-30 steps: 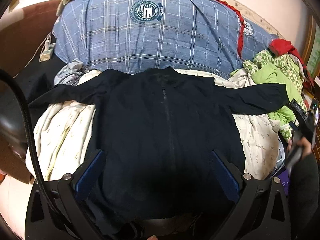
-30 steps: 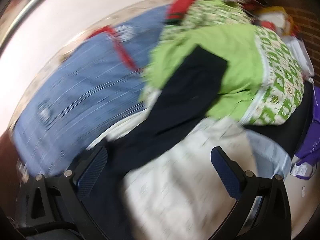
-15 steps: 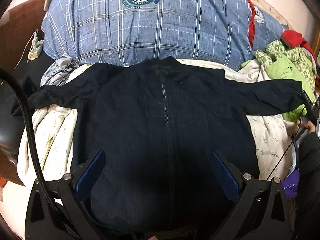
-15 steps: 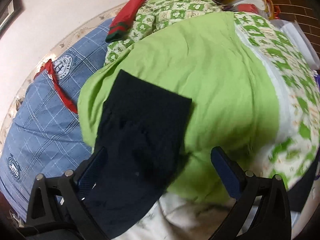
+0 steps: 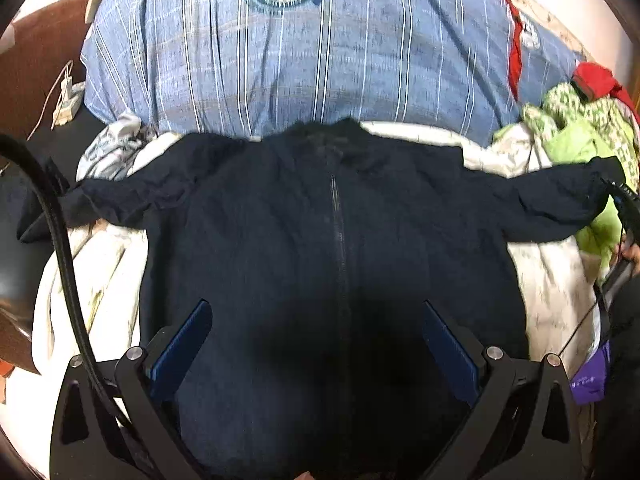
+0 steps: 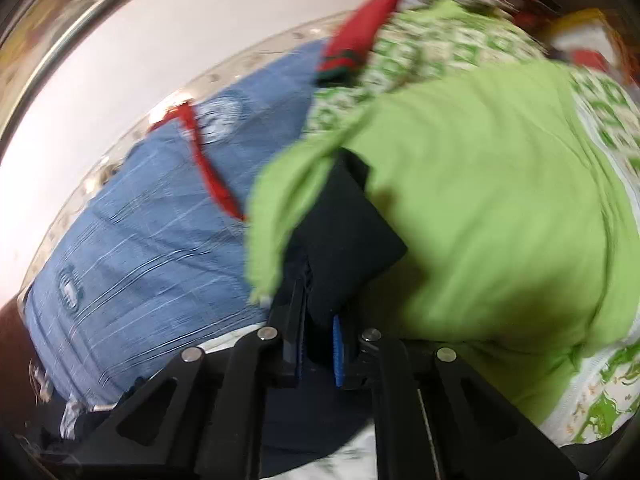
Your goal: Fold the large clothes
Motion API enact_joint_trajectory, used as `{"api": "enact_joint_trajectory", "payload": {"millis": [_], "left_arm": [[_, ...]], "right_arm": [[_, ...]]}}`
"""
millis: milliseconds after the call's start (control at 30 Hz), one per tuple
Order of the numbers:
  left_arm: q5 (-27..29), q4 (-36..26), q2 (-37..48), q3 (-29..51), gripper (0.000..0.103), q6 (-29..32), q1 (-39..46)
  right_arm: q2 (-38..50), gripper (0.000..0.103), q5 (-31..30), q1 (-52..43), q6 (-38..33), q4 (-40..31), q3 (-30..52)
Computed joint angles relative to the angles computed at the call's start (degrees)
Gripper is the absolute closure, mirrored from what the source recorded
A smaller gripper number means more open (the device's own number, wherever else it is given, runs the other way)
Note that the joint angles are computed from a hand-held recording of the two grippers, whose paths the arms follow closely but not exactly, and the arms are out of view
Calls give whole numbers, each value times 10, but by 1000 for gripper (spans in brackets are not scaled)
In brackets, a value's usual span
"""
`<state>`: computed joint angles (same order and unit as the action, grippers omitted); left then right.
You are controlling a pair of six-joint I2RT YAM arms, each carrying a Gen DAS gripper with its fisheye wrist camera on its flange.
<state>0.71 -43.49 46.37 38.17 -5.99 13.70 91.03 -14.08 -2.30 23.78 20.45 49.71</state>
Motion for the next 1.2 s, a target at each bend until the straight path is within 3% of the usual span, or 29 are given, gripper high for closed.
{"api": "enact_joint_trajectory", "payload": {"millis": [67, 233, 433, 667, 833, 900, 967, 1000, 1067, 1200], "left_arm": [[28, 16, 13, 17, 0, 2, 11], [191, 31, 101, 81, 0, 5, 69], [303, 28, 196, 161, 0, -6, 139], [325, -9, 266, 256, 0, 16, 215], [302, -30, 316, 295, 2, 35, 220], [313, -34, 322, 295, 11, 39, 225], [336, -55, 325, 302, 28, 58, 231], [354, -67, 320, 303, 27, 65, 238], [363, -66, 298, 295, 16, 62, 240], [309, -65, 297, 299, 15, 74, 187]], "right_arm": [[-27, 92, 7, 41, -15, -11, 0], [-63, 93, 55, 218, -95, -69, 36], [11, 93, 112, 425, -146, -98, 121], [118, 93, 180, 566, -188, -103, 202], [152, 93, 203, 603, -201, -114, 233], [154, 93, 211, 608, -207, -115, 232], [160, 93, 213, 610, -209, -126, 242], [163, 93, 219, 612, -212, -129, 245], [165, 93, 219, 612, -217, -129, 245], [175, 93, 229, 623, -230, -129, 252]]}}
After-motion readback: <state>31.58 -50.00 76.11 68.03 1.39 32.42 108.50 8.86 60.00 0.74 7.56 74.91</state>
